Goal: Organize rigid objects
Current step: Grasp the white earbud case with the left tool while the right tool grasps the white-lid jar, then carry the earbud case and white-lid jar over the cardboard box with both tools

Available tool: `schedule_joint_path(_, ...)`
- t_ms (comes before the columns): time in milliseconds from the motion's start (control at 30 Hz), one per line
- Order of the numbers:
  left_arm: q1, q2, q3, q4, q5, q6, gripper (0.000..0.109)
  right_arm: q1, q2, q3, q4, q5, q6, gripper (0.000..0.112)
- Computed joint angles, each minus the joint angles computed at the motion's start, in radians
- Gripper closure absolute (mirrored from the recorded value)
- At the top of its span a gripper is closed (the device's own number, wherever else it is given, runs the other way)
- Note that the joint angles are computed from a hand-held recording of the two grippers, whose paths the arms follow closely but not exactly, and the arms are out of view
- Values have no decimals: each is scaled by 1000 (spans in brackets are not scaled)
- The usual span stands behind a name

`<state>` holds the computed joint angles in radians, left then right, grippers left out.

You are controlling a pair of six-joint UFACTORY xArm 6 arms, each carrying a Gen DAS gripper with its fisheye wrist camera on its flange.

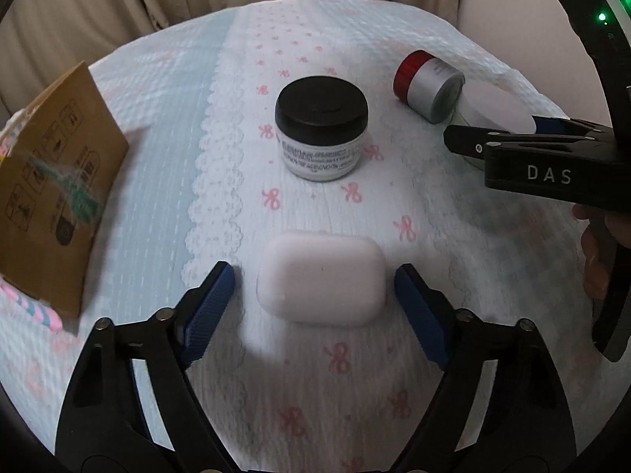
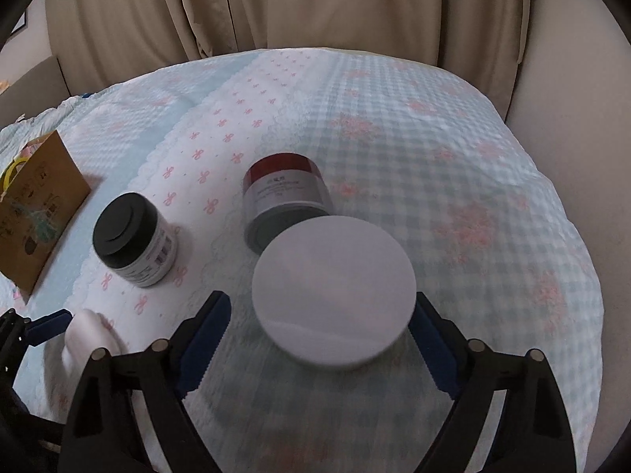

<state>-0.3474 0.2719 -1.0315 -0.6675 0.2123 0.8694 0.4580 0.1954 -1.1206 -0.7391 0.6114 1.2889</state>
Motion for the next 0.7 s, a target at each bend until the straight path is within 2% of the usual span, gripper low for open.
schedule_joint_path(67, -7, 9, -10, -46, -3, 41, 39, -3, 10, -8, -24, 3, 14, 36)
schedule_joint_path(100, -13, 7, -7, -66, -10, 60, 46, -3, 13, -13, -27, 13, 16, 40)
schedule_joint_path(133, -17, 5, -5, -75, -15, 73, 48, -5, 13, -14, -33, 19, 26, 46)
schedule_joint_path(233, -24, 1, 2, -58, -27, 65, 51, -6, 7, -9, -26, 18, 26, 46)
schedule_joint_path(700, 13, -51, -45, -23, 73, 25, 51, 35, -34, -42, 17, 144, 40, 46)
